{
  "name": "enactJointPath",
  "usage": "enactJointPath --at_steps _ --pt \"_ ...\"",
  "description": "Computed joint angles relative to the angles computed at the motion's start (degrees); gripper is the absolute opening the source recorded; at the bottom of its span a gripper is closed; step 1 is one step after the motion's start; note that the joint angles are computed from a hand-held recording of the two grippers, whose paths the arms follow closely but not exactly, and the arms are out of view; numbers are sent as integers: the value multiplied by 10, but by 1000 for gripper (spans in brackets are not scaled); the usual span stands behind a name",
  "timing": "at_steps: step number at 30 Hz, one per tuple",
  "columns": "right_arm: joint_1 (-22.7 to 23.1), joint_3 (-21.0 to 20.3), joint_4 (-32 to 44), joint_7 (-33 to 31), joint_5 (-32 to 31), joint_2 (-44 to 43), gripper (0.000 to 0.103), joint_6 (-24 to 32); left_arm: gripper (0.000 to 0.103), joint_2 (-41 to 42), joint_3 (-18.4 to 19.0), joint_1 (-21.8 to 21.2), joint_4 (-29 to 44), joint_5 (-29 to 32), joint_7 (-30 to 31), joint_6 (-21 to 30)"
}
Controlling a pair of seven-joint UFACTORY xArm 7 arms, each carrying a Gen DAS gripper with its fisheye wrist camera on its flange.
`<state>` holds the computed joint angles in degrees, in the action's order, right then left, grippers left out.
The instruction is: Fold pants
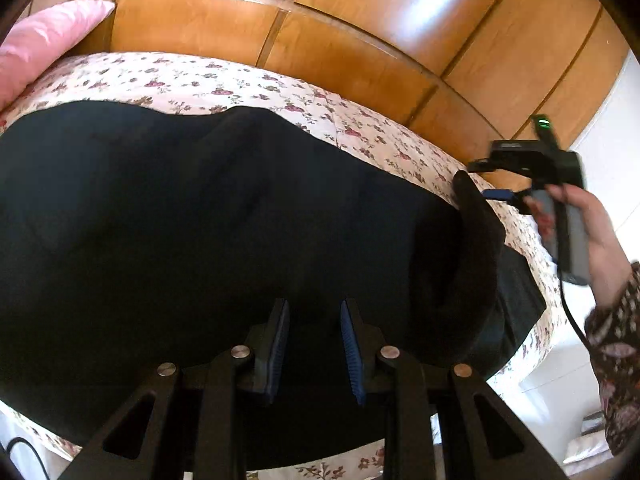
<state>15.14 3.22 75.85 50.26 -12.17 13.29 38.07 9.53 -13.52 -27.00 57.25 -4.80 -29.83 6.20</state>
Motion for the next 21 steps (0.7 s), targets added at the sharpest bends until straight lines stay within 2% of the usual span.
enactJointPath --at_steps 3,5,6,7,8,9,10,12,15,18,20,21 --pt "10 -6 79 16 -8 67 61 77 26 -5 -31 25 -18 -55 35 -22" --pt "11 -6 109 3 -1 96 65 114 26 -1 -35 28 -19 -67 45 -30" --pt "14 -9 113 1 -4 102 65 126 26 -2 -35 27 -21 -70 47 -33" --pt "16 -12 100 3 -7 98 62 114 26 -2 -35 27 -22 -73 49 -35" --pt "19 -17 73 10 -21 82 59 87 27 -9 -48 39 -29 -91 63 -37" --pt "20 -21 56 11 -33 71 44 76 27 -11 -58 47 -32 -110 78 -41" --pt "17 -22 37 7 -39 58 23 60 26 -8 -57 44 -30 -113 79 -44" --pt "-5 -17 -34 -5 -18 11 11 -3 26 -5 -57 43 -29 -122 82 -49" --pt "-40 -7 -154 -23 51 -69 9 -128 27 -5 -41 28 -31 -108 63 -56" --pt "-56 -3 -272 -22 80 -159 9 -239 27 -14 -74 56 -46 -145 90 -69" --pt "-78 11 -353 11 61 -227 9 -317 27 -12 -125 98 -48 -203 134 -80" --pt "-109 34 -399 41 36 -267 9 -356 27 -10 -171 138 -48 -252 173 -90"
